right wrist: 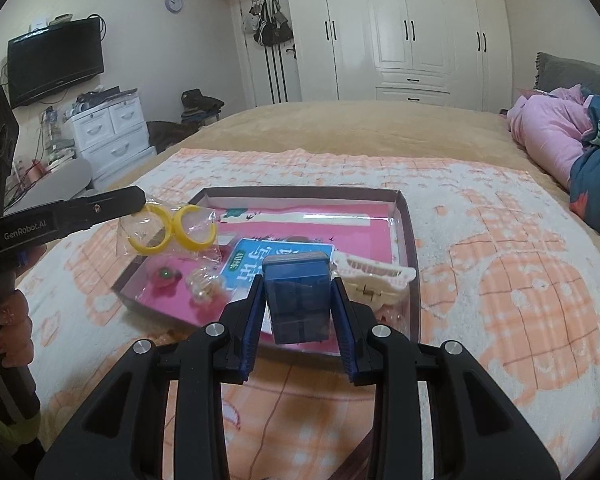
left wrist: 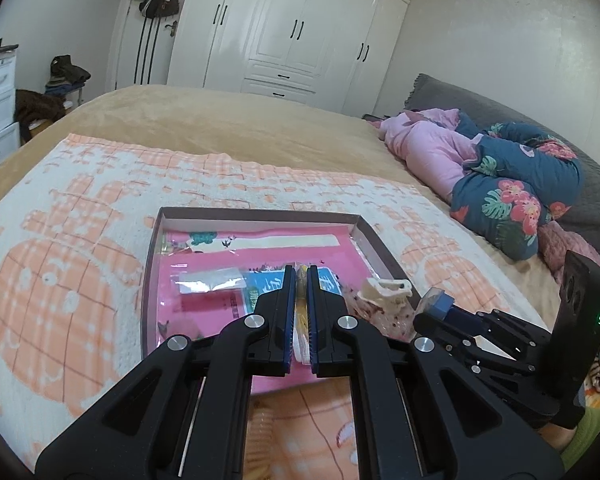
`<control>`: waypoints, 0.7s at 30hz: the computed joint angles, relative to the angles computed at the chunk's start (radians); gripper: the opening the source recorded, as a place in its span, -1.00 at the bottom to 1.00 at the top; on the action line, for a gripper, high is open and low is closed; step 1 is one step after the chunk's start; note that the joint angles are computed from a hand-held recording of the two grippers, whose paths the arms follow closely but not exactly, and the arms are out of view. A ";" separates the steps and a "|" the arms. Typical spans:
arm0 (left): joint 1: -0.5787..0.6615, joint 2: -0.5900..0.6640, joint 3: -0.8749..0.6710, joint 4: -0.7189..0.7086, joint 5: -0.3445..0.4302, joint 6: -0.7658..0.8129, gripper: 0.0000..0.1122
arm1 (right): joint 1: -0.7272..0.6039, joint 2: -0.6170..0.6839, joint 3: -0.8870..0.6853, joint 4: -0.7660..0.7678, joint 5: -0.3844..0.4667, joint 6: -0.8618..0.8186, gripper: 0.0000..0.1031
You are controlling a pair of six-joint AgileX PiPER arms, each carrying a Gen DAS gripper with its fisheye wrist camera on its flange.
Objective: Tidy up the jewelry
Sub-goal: 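Carry both items into the tray and open both tools to release them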
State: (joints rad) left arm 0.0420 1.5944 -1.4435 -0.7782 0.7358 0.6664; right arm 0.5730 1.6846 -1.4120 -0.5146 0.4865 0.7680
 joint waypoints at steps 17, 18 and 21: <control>0.015 0.159 -0.114 0.065 -0.062 -0.083 -0.98 | -0.038 0.191 -0.195 0.216 0.040 -0.238 -0.39; 0.017 0.163 -0.115 0.064 -0.065 -0.082 -0.98 | -0.038 0.202 -0.210 0.226 0.044 -0.249 -0.39; 0.027 0.177 -0.118 0.057 -0.071 -0.079 -0.98 | -0.033 0.235 -0.260 0.237 0.059 -0.281 -0.39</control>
State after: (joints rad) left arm 0.0687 1.7712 -1.5614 -0.7213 0.6653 0.5872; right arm 0.5400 1.9195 -1.6717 -0.2774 0.5458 0.4870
